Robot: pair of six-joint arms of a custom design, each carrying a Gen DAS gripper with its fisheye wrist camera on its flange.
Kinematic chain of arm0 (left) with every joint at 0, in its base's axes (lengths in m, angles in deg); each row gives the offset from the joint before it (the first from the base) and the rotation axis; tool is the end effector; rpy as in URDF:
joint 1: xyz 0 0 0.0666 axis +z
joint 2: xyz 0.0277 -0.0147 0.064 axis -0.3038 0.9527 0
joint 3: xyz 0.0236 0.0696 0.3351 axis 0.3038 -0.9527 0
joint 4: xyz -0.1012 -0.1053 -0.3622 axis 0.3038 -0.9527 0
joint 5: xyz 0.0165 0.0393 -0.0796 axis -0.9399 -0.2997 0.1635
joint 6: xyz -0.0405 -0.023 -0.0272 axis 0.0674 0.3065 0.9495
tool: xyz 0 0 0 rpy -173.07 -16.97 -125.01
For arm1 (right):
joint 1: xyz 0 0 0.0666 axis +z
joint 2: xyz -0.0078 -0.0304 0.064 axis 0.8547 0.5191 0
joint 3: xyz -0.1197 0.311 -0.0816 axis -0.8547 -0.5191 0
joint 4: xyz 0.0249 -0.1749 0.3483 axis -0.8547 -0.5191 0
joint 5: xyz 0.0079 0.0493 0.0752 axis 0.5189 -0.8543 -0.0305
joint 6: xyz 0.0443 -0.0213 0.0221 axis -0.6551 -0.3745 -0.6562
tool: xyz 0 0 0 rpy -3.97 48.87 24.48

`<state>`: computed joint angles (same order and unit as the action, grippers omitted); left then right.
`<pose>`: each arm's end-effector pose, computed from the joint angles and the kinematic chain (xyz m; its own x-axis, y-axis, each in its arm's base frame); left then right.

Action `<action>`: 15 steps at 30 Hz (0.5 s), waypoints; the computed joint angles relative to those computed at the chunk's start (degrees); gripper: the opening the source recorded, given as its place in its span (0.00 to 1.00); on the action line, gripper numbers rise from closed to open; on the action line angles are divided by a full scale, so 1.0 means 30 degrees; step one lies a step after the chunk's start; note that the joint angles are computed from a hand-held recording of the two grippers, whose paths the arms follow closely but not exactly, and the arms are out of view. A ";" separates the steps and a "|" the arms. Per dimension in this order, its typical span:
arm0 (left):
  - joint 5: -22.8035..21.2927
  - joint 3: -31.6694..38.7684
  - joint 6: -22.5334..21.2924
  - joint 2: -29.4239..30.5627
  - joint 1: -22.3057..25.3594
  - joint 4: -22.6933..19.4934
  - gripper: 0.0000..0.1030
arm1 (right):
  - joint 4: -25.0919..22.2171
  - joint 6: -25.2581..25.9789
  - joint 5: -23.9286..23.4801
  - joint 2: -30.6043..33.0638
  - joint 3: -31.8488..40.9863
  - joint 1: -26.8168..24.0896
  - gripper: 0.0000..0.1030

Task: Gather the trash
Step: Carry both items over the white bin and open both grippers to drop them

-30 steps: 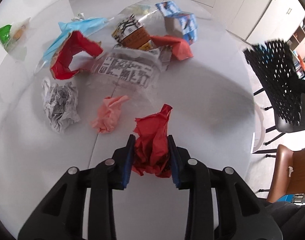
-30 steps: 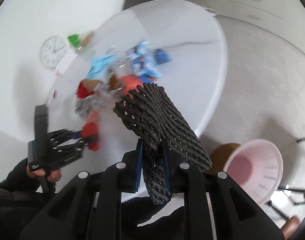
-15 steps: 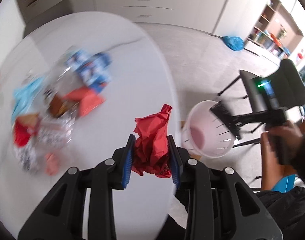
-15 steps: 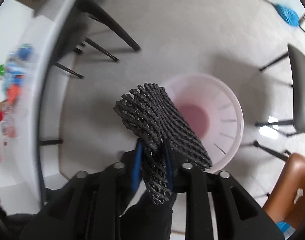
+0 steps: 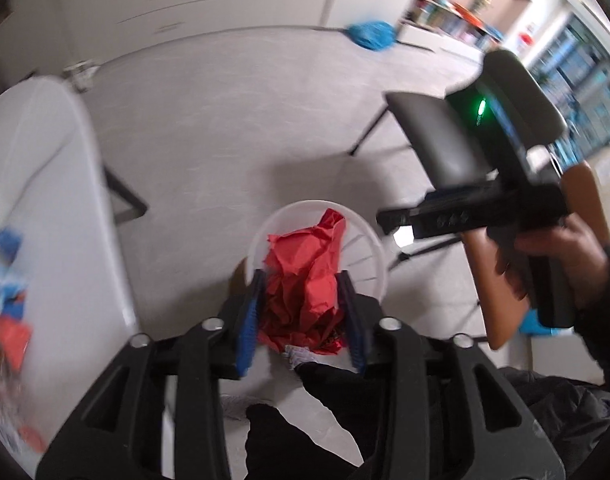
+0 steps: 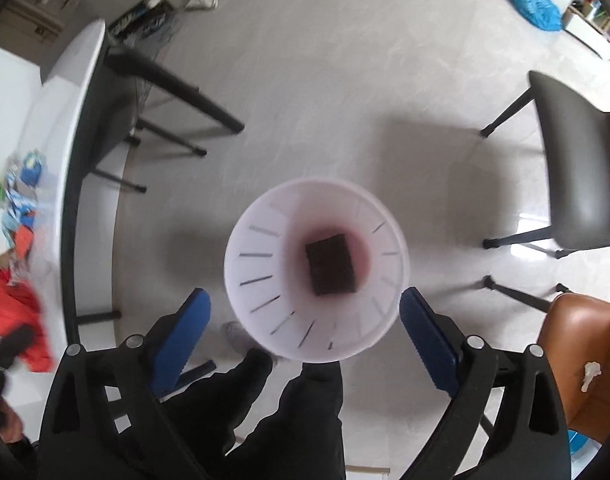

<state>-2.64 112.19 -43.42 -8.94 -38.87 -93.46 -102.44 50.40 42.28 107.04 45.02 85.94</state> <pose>0.3916 -0.1608 0.4425 -0.8335 0.4392 -0.3353 0.5141 0.8388 -0.1793 0.3982 0.2089 0.3818 -0.9841 0.1156 -0.1351 0.0829 0.9705 0.2265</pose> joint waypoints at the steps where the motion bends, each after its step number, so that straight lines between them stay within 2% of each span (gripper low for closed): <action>1: -0.0049 0.0193 -0.0071 0.0221 -0.0280 0.0011 0.56 | -0.0094 0.0130 0.0132 -0.0017 0.0200 -0.0192 0.94; 2: -0.0266 0.0477 -0.0192 0.0532 -0.0646 0.0034 0.70 | -0.0195 0.0236 0.0282 -0.0185 0.0230 -0.0356 0.94; 5: -0.0805 0.0968 -0.0273 0.0853 -0.1339 0.0279 0.86 | -0.0344 0.0337 0.0541 -0.0576 0.0287 -0.0776 0.94; 10: -0.1411 0.1801 0.0417 0.1252 -0.1491 0.0086 0.92 | -0.0150 0.0551 0.0349 -0.0743 0.0313 -0.1074 0.94; 15: -0.2066 0.1809 0.0912 0.0878 -0.1066 -0.0048 0.92 | -0.0085 0.0835 0.0245 -0.0442 0.0605 -0.0949 0.97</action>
<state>-8.84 117.61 -40.68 -6.31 -42.07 -93.60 -102.69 52.91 43.01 105.72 46.83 83.09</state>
